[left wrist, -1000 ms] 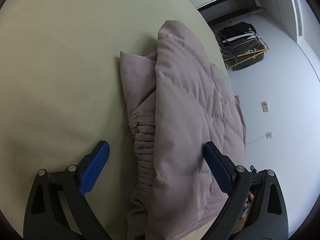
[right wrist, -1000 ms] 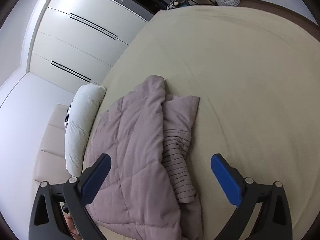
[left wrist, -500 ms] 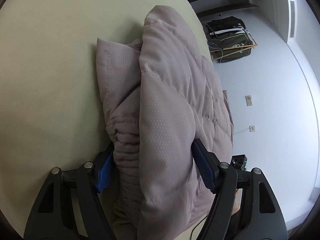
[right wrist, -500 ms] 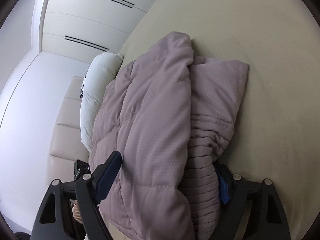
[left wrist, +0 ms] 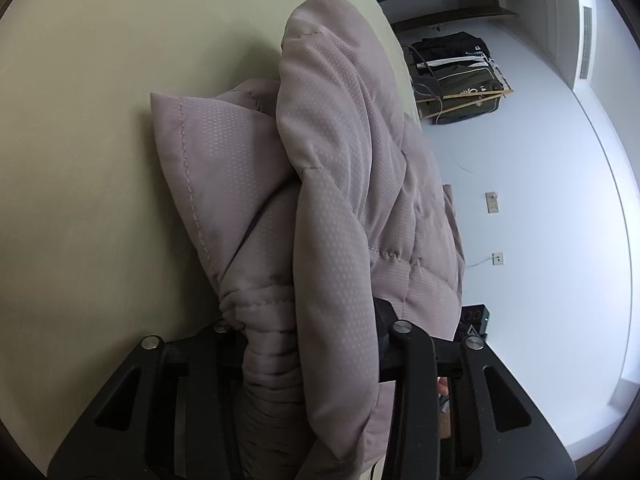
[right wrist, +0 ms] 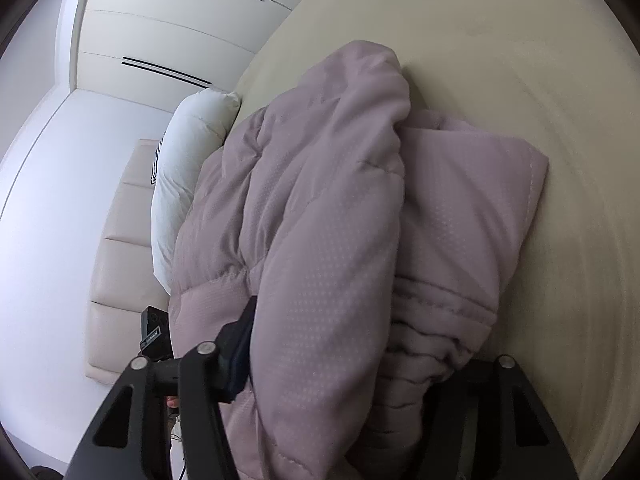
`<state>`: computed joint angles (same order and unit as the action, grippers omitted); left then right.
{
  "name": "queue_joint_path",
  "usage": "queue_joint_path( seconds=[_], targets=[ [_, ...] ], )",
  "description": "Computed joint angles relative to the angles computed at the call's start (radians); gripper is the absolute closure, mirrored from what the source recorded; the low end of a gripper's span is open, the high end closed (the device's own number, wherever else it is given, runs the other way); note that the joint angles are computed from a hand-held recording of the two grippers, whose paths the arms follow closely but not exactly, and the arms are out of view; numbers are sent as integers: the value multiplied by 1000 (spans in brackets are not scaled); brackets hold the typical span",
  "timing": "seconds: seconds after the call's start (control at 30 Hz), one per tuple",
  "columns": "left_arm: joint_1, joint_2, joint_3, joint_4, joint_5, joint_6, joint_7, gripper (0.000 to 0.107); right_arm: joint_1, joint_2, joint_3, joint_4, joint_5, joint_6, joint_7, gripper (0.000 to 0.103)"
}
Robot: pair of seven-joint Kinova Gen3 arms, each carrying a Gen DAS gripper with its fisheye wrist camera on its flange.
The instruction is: Fold large clothes
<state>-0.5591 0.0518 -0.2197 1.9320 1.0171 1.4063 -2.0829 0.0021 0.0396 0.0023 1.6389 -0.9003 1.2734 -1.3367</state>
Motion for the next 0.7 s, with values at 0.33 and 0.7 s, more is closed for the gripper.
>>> queue_joint_path(
  seconds=[0.33,0.7],
  targets=[
    [4,-258,-132,-7,-120,161,43,80,-151,-260,-38,-34,166,9,-205,61],
    [9,-408,-372,112,-333,294,-32,80,-278,-540,-14,199,165,-30,-356,61]
  ],
)
